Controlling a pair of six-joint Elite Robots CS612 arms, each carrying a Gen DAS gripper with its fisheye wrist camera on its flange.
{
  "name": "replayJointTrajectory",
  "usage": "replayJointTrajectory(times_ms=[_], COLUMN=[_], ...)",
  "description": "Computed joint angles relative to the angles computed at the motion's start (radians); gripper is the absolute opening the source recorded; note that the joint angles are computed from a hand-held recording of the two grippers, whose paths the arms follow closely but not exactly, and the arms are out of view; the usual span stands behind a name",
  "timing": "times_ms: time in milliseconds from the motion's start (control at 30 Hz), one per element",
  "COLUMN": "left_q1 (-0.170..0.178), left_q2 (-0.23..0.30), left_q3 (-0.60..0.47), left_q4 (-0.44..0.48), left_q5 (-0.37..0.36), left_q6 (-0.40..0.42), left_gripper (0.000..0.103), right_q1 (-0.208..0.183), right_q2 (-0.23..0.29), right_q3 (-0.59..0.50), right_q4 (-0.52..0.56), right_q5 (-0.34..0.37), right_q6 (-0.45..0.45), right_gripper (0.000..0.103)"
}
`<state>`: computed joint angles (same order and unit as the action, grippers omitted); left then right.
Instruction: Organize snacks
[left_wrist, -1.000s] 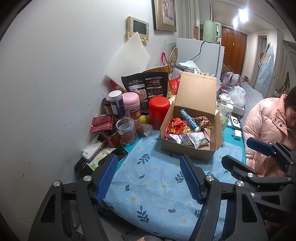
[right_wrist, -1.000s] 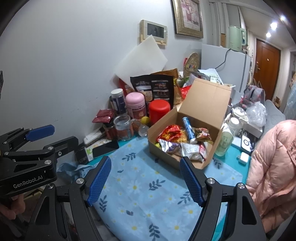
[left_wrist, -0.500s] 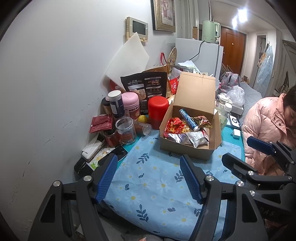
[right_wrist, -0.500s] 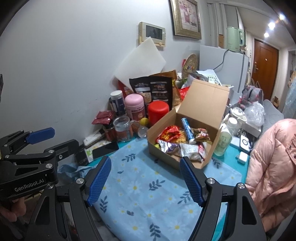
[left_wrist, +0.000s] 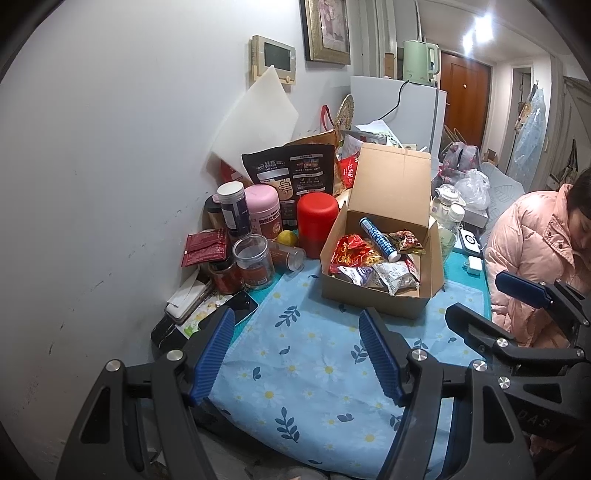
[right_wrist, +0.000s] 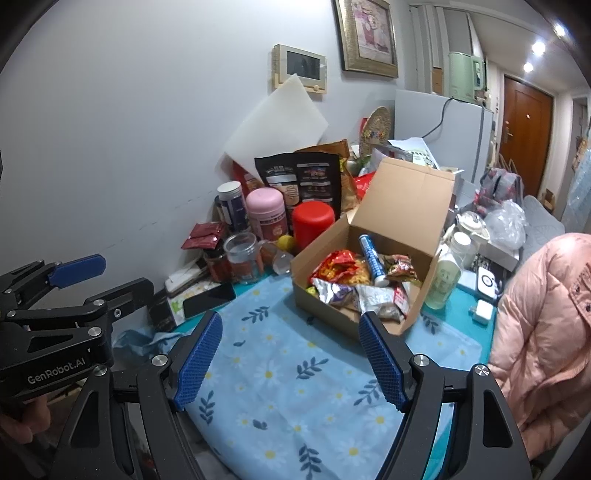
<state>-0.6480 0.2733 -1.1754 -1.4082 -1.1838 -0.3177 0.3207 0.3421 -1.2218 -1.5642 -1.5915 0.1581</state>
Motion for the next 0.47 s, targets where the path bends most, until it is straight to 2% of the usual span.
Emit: replayJointTrajectory(times_ms=[467], left_q1=[0.004], left_q2=[0.002], left_q3=[-0.002], left_q4=[-0.007], left_q5=[-0.020], left_q6=[0.015], left_gripper=[0.070], right_q1=[0.003], right_q2=[0.002], right_q3=[0.002], right_q4=[0.001], right_q5=[-0.013], right_q6=[0.018], right_gripper=[0.077])
